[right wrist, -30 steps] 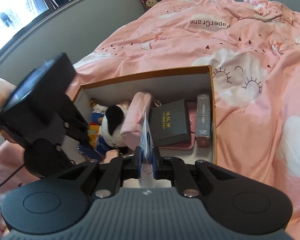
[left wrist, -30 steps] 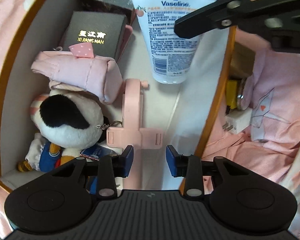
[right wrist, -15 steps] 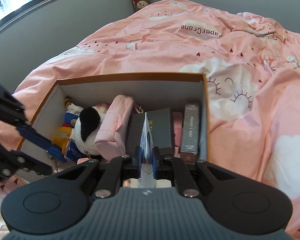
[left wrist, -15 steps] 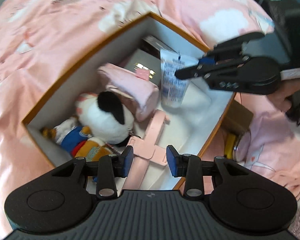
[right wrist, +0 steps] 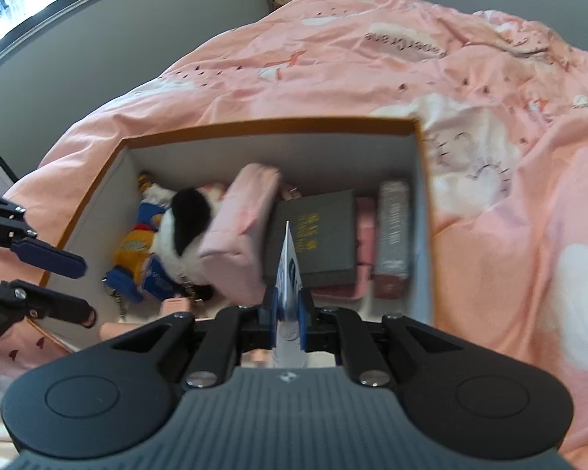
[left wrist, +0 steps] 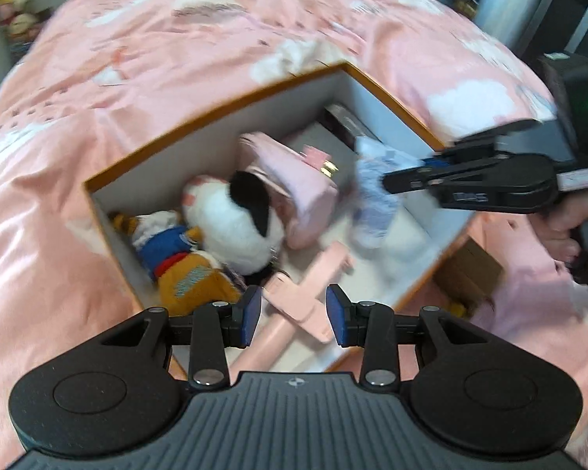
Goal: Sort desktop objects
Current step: 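Lower the selfie stick and Vaseline tube into the box and open both tools, then withdraw both tools from the box toward the items beside it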
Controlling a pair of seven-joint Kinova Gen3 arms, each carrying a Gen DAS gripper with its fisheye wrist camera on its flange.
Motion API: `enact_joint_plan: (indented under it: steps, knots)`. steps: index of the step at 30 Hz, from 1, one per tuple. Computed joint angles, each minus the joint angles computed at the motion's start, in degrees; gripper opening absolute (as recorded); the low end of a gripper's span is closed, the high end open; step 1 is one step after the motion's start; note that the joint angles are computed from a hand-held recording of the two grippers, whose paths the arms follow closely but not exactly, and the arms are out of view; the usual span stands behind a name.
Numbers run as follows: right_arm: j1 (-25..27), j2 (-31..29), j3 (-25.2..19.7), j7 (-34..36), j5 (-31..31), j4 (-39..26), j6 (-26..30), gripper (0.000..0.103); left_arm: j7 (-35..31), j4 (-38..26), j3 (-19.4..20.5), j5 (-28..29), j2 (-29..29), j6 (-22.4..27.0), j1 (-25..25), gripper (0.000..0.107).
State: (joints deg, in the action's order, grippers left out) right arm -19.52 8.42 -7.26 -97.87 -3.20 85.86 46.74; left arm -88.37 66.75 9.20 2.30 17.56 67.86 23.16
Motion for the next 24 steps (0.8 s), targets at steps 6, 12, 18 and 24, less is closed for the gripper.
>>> enact_joint_plan:
  steps: [6, 12, 18, 24]
  knots:
    - [-1.49, -0.52, 0.56, -0.59, 7.84, -0.98, 0.22, 0.01, 7.17, 8.07, -0.74, -0.35, -4.73, -9.94, 0.03, 0.042]
    - [0.96, 1.96, -1.66, 10.16, 7.03, -2.96, 0.35, 0.01, 10.38, 12.13, 0.09, 1.56, -7.19, -13.96, -1.26, 0.043]
    - [-2.71, 4.45, 1.7, 3.86, 10.77, -7.66, 7.04, 0.011, 12.55, 15.07, 0.55, 1.83, -8.9, -16.25, -1.64, 0.044]
    - [-3.76, 3.49, 1.16, 6.73, 14.38, -6.11, 6.77, 0.014, 12.76, 16.1, 1.1, 3.63, -9.11, -16.76, -2.28, 0.044]
